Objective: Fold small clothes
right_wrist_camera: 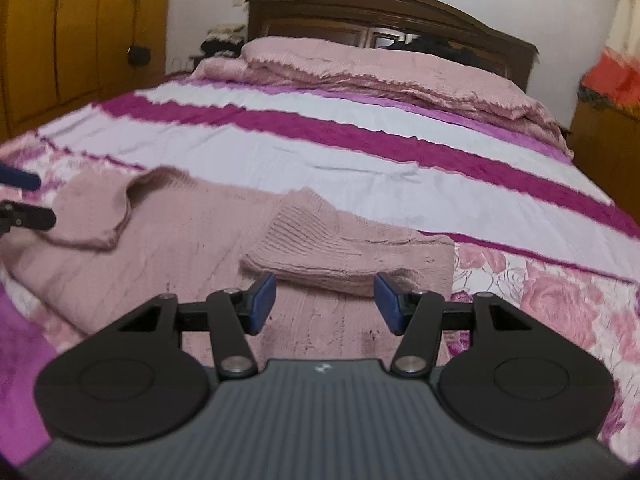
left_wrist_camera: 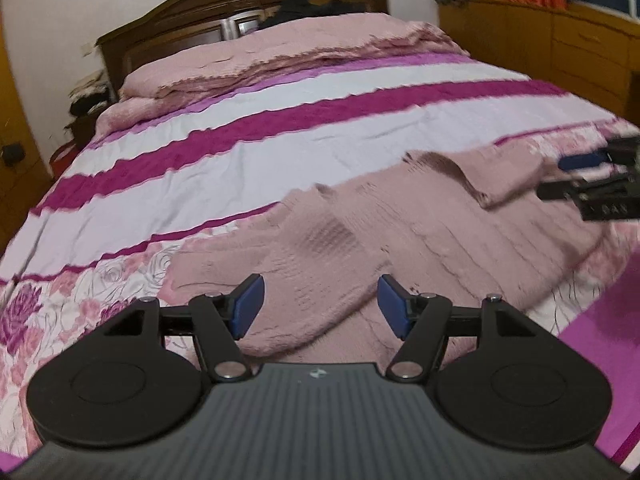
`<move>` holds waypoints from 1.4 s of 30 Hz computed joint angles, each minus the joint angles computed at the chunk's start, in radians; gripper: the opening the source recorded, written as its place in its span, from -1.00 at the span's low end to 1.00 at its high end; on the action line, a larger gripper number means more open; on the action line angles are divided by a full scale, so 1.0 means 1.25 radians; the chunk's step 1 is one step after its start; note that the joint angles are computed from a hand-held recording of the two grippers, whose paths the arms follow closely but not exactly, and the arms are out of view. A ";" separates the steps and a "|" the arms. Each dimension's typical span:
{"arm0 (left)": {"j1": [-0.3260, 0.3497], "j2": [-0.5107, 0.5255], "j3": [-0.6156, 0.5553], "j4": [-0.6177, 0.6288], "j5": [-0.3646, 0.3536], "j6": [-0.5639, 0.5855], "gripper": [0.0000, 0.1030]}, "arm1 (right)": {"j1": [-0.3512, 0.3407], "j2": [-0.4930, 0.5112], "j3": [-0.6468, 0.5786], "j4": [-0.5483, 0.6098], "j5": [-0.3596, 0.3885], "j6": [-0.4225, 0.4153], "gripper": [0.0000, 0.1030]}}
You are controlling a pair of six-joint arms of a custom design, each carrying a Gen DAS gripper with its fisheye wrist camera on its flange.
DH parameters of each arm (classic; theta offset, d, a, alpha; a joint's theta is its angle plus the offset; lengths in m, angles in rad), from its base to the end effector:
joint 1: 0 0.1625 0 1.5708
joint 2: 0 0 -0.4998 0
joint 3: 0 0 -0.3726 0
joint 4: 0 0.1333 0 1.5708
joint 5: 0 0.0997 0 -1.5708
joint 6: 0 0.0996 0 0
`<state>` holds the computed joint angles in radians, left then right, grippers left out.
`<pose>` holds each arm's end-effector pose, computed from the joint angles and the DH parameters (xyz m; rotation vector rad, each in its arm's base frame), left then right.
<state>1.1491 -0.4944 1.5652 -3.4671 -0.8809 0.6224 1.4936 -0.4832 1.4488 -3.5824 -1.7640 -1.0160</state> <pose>-0.1245 -0.7581 0.0938 0.8105 2.1148 -0.8943 0.0530 -0.7956 0.1256 0.9079 -2.0686 0.9973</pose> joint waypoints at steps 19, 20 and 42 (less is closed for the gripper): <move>0.035 0.105 -0.140 0.019 0.007 0.117 -0.22 | 0.004 0.089 -0.122 -0.008 -0.041 -0.239 0.06; 0.035 0.105 -0.140 0.020 0.002 0.117 -0.50 | 0.003 0.092 -0.124 -0.013 -0.036 -0.249 0.06; 0.080 0.182 -0.406 -0.047 0.075 0.083 -0.76 | -0.005 0.145 -0.334 0.061 -0.071 -0.013 -0.75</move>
<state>1.2486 -0.2675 1.0580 -3.5253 -0.7866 0.7266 1.4877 -0.3022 1.0310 -3.5059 -1.8529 -1.0326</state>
